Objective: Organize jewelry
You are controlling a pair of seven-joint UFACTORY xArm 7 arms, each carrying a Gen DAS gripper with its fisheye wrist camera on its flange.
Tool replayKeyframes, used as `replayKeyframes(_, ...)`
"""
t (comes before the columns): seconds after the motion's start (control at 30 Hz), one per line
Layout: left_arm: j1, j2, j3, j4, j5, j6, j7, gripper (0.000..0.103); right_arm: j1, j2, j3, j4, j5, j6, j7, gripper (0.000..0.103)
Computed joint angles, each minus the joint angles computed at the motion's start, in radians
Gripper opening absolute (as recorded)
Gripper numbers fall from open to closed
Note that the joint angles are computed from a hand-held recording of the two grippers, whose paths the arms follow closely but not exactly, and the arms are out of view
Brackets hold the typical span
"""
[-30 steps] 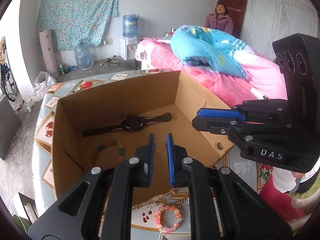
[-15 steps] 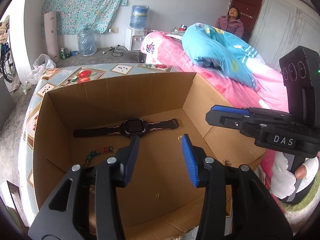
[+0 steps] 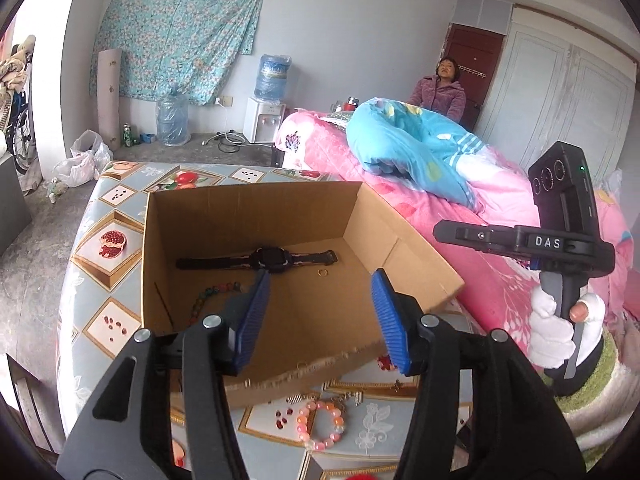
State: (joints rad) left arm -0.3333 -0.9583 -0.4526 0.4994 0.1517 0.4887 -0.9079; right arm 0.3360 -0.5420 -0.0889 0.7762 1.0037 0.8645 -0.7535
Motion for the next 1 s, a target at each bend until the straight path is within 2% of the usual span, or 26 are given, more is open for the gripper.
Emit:
replayKeyframes(0.03, -0.029, -0.029, -0.003, -0.016, -0.012, 0.013, -0.005, 0.053, -0.009, -0.033, -0.001, -0.029, -0.007, 0.005, 0.010, 0.030)
replayKeyframes(0.13, -0.120, -0.082, -0.021, -0.059, -0.056, 0.049, -0.027, 0.055, -0.033, -0.127, -0.006, -0.119, -0.049, 0.020, 0.057, 0.032)
replayKeyframes(0.27, -0.181, -0.012, -0.061, -0.080, -0.102, 0.072, -0.083, 0.055, -0.041, -0.189, -0.023, -0.214, -0.083, 0.050, 0.135, 0.032)
replayKeyframes(0.3, -0.179, 0.031, -0.074, -0.071, -0.100, 0.081, -0.095, 0.055, -0.040, -0.190, -0.024, -0.231, -0.087, 0.055, 0.150, 0.032)
replayKeyframes(0.43, -0.117, 0.195, -0.155, -0.022, 0.000, 0.107, -0.129, 0.039, -0.037, -0.211, 0.027, -0.295, -0.138, 0.013, 0.209, 0.032)
replayKeyframes(0.53, -0.087, 0.309, -0.183, 0.019, 0.078, 0.144, -0.144, 0.027, -0.004, -0.216, 0.021, -0.314, -0.146, 0.009, 0.225, 0.032)
replayKeyframes(0.6, -0.096, 0.349, -0.175, 0.024, 0.112, 0.149, -0.154, 0.021, 0.010, -0.227, 0.019, -0.324, -0.153, 0.002, 0.228, 0.032)
replayKeyframes(0.67, -0.107, 0.355, -0.162, 0.015, 0.148, 0.137, -0.180, 0.011, 0.018, -0.238, 0.017, -0.330, -0.165, -0.003, 0.234, 0.032)
replayKeyframes(0.77, -0.149, 0.321, -0.110, -0.013, 0.152, 0.123, -0.201, 0.008, 0.030, -0.241, 0.011, -0.330, -0.176, -0.011, 0.240, 0.032)
replayKeyframes(0.87, -0.187, 0.207, -0.055, -0.058, 0.125, 0.102, -0.218, 0.008, 0.040, -0.220, -0.001, -0.316, -0.180, -0.021, 0.233, 0.032)
replayKeyframes(1.0, -0.257, 0.001, 0.042, -0.180, 0.003, 0.052, -0.252, 0.008, 0.042, -0.212, -0.008, -0.318, -0.187, -0.019, 0.232, 0.032)
